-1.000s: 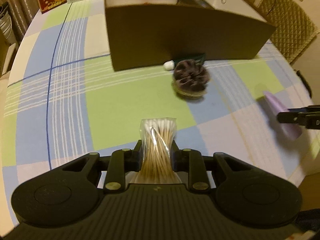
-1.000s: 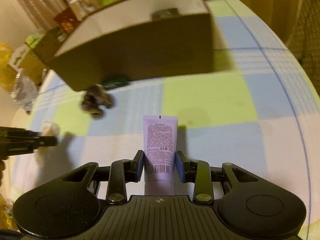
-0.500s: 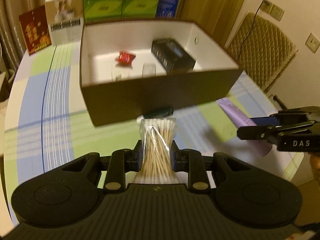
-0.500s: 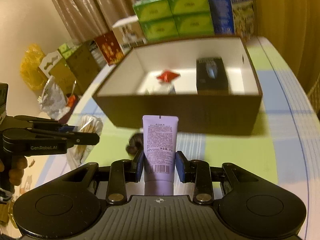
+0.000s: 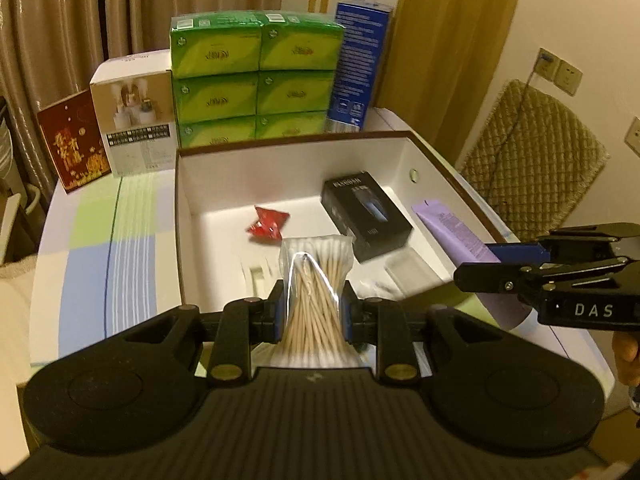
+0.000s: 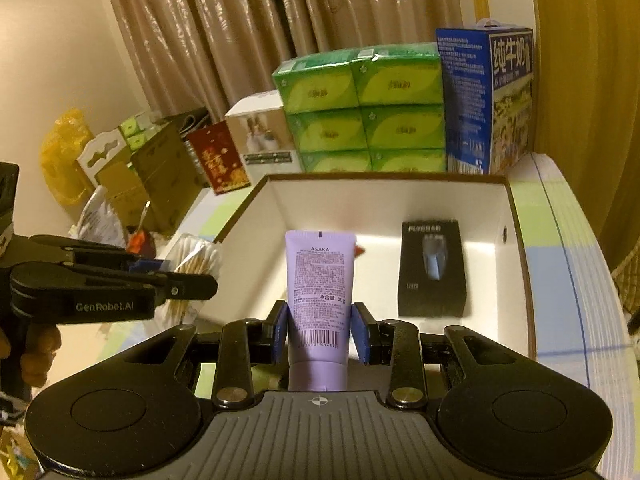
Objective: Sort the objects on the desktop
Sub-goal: 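Lift and carry the purple tube and swab bag over the brown box, then lower and open the right tool to drop the tube while the left tool releases the swab bag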
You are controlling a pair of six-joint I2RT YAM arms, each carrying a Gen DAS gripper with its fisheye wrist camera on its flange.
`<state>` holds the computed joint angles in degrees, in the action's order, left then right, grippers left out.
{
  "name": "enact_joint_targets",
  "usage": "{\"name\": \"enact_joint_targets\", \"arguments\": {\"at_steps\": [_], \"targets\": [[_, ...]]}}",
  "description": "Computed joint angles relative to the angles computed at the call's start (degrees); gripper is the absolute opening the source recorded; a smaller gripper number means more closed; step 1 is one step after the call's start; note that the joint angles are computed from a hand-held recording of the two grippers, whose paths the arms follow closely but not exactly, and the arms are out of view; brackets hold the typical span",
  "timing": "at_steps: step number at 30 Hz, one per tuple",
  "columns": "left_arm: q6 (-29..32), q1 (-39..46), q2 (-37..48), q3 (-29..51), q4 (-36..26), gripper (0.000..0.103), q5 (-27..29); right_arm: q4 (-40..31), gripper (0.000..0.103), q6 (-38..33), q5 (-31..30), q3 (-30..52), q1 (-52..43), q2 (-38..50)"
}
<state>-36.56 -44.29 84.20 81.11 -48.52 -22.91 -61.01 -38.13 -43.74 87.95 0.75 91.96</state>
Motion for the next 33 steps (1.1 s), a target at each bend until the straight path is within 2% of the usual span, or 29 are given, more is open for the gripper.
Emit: {"name": "enact_joint_targets", "arguments": {"at_steps": [11,23,33], "targets": [[5.79,9.01,9.24,7.99,0.88,0.022,4.01,6.97,0.031,11.70,5.79,8.59,7.50,9.65],[9.79,15.55,20.65,17.37,0.13,0.022,8.04,9.52,0.031,16.19,13.91,17.71,13.33,20.82],[12.47,19.65,30.42,24.83,-1.82,0.022,10.91,7.65,0.031,18.84,18.17,26.79,16.78,30.38]]}}
